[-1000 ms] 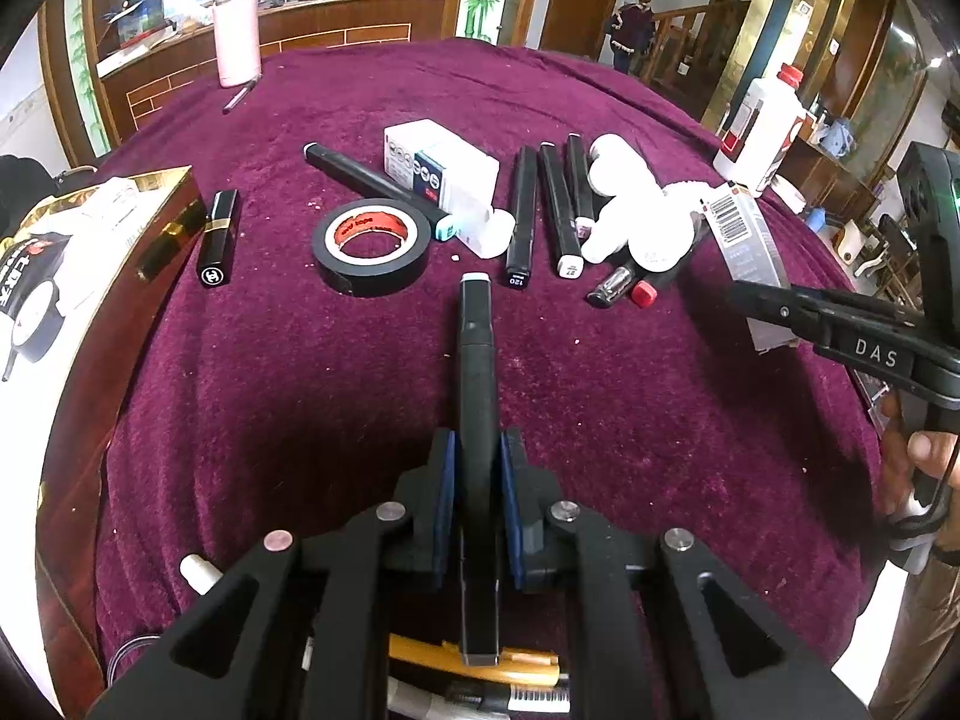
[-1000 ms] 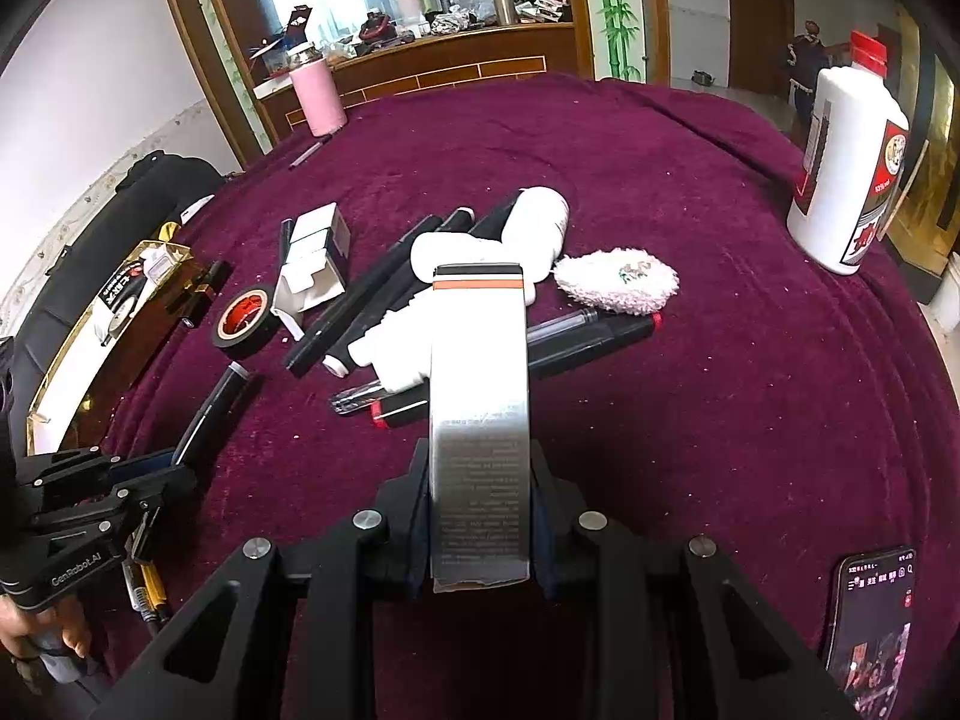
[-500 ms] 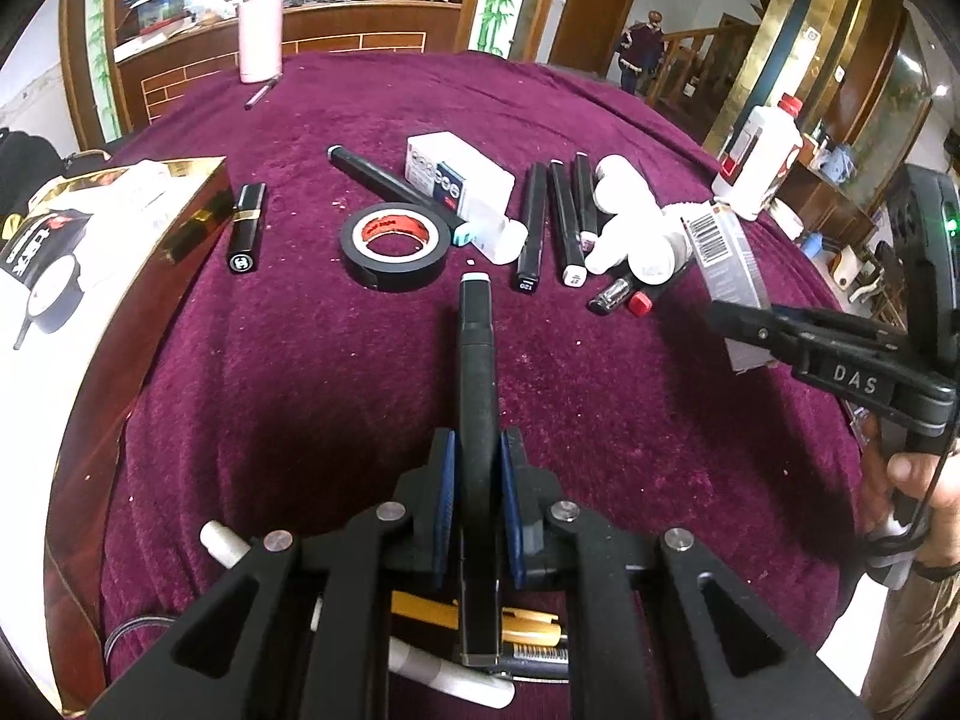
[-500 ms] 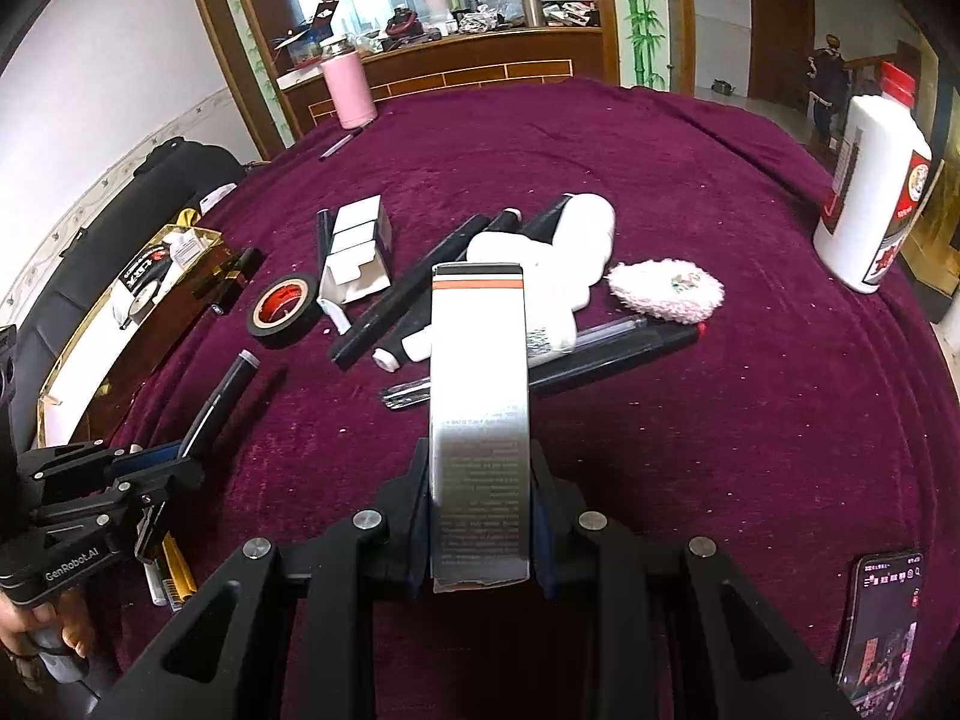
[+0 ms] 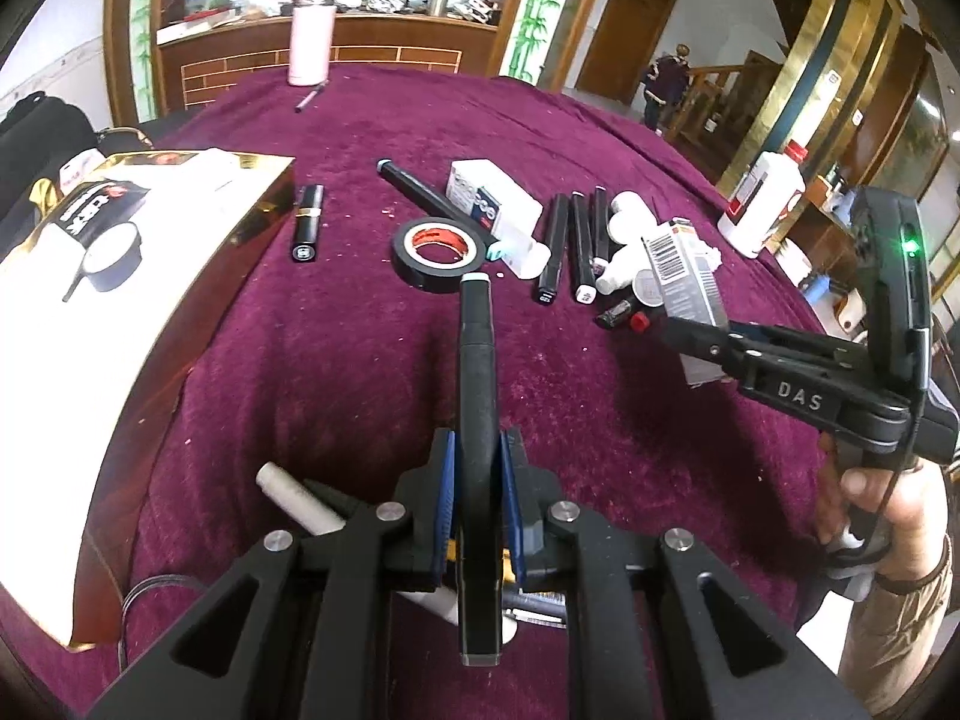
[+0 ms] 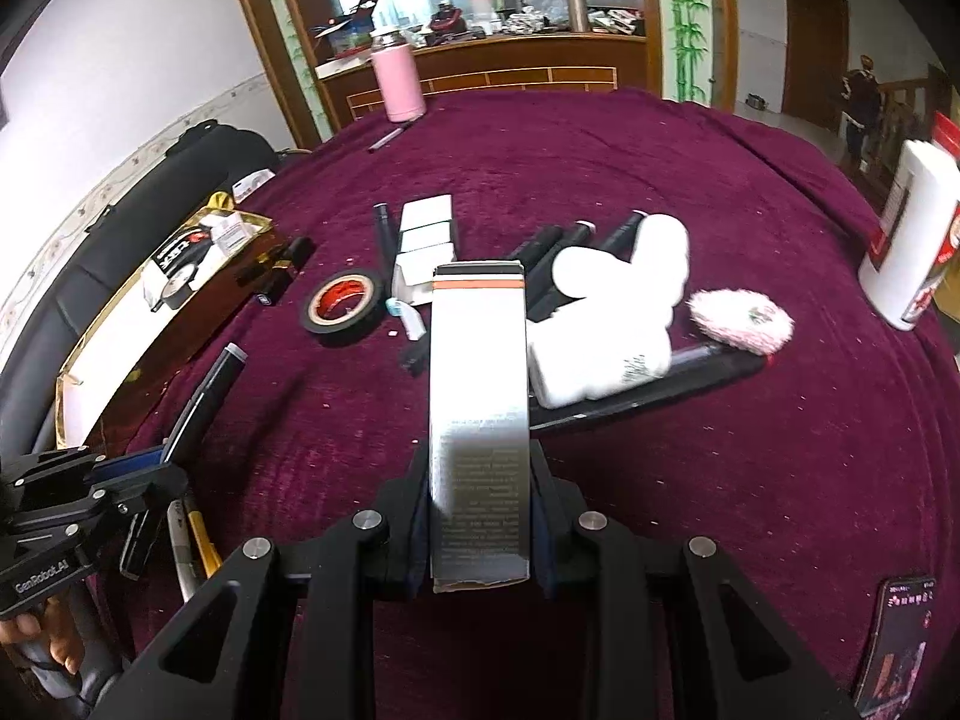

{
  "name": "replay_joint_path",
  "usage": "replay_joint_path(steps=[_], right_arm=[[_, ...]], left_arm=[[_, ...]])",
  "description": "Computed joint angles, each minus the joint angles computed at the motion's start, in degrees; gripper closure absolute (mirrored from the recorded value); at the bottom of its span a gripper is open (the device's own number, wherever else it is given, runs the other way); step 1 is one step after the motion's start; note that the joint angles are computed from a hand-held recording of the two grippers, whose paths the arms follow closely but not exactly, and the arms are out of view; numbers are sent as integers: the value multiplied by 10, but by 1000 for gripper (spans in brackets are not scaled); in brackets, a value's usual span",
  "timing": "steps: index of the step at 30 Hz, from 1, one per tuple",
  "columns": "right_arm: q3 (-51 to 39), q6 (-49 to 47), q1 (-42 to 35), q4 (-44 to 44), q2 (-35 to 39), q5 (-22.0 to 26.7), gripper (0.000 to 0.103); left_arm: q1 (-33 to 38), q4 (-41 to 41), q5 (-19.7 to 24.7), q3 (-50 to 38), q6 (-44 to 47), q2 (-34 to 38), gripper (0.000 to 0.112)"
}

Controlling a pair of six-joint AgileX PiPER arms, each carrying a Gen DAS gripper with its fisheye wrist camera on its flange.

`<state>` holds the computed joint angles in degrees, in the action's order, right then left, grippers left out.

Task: Organize objects
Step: 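Lift the black marker and silver box and swing both tools toward the tray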

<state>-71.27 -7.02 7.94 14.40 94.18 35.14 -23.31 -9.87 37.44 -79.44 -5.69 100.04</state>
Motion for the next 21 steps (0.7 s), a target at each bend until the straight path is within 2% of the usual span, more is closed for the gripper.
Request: replay_joint_path(steps=[10,21], right_arm=[[-33,-17,40,12,18,8,74],[-63,-53,84,45,30,11,73]], left_arm=[[6,40,-2,41,-60,-49,98],[20,111,0,117,-153,-147,98]])
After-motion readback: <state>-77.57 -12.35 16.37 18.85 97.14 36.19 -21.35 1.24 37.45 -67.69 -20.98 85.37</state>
